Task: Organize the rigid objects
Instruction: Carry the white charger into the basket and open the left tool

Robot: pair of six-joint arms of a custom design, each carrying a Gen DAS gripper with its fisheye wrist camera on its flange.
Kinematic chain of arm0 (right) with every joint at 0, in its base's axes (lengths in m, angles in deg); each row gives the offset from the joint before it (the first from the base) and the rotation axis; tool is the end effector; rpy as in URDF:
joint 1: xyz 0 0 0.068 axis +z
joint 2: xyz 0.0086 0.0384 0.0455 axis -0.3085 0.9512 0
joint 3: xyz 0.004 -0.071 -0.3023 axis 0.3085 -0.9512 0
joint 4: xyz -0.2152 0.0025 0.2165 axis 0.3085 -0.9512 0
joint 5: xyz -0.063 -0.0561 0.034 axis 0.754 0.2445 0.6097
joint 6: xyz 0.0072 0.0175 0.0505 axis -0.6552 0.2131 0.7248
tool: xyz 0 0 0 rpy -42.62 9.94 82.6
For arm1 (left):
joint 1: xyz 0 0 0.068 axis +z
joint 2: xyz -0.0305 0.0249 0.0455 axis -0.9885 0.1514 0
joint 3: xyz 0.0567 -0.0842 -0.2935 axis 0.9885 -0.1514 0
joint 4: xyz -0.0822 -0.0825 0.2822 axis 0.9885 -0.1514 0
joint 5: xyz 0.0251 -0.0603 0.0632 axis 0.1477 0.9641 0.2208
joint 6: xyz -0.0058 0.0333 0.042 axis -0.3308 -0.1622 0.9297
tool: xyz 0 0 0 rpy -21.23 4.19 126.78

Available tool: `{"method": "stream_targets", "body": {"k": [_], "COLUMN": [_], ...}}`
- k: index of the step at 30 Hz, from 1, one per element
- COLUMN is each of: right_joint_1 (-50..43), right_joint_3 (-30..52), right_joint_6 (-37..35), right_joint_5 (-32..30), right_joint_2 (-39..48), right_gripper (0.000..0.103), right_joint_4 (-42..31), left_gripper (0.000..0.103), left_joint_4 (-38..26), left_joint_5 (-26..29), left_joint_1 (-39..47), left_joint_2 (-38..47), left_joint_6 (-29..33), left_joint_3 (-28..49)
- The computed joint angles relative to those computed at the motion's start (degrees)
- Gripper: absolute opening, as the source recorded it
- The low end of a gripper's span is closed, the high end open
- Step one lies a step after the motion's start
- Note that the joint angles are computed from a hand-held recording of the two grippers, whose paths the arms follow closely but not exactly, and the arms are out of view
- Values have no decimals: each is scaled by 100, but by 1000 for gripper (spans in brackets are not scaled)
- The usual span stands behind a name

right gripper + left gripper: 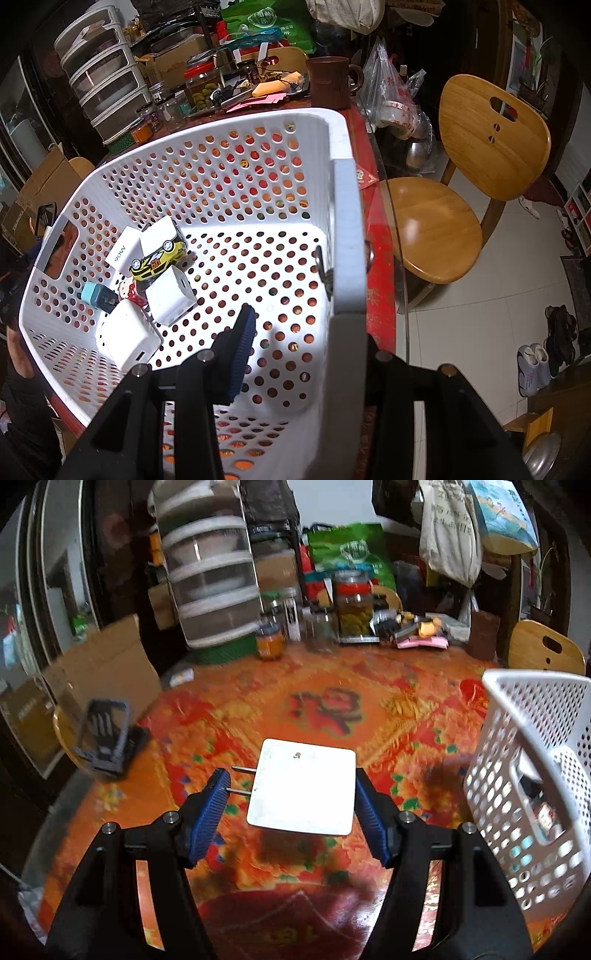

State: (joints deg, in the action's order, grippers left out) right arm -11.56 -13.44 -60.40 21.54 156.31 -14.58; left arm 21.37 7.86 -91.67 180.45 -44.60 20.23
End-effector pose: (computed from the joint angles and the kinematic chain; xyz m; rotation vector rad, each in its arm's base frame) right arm 0.2129 0.0253 0.1291 0.2073 2.5651 0.2030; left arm 0.3640 -0.0606 0.1084 0.1734 2.1860 0.1212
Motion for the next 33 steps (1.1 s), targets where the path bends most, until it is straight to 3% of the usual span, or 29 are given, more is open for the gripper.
{"method": "stream_targets", "body": {"k": [3,12,22,30,33], "right_joint_1": [-6,-9,-27,-8,-8], "right_joint_3": [-2,4,29,12,-5], "right_joint_6": [-5,-10,-40,-44,-42], "right_joint_5": [-5,-15,-29,-32,-39], "right_joint_2": [-2,12,36,39,29], "right_gripper": [44,44,45,45,46], "right_joint_4": [5,19,-4,21,47], "left_gripper": [64,64,64,64,64], "left_joint_4": [-77,-1377,-2666,-3746,-3656], "left_joint_5": [-282,-569,-1211,-1099,-1139], "left_joint_1": [-206,-1361,-2930,-3234,-3208], "left_joint_2": [-495,-1521,-624,417,410], "left_joint_6": [98,18,-324,-630,-641], "left_joint_3": [-114,284,1401,2310,2274]}}
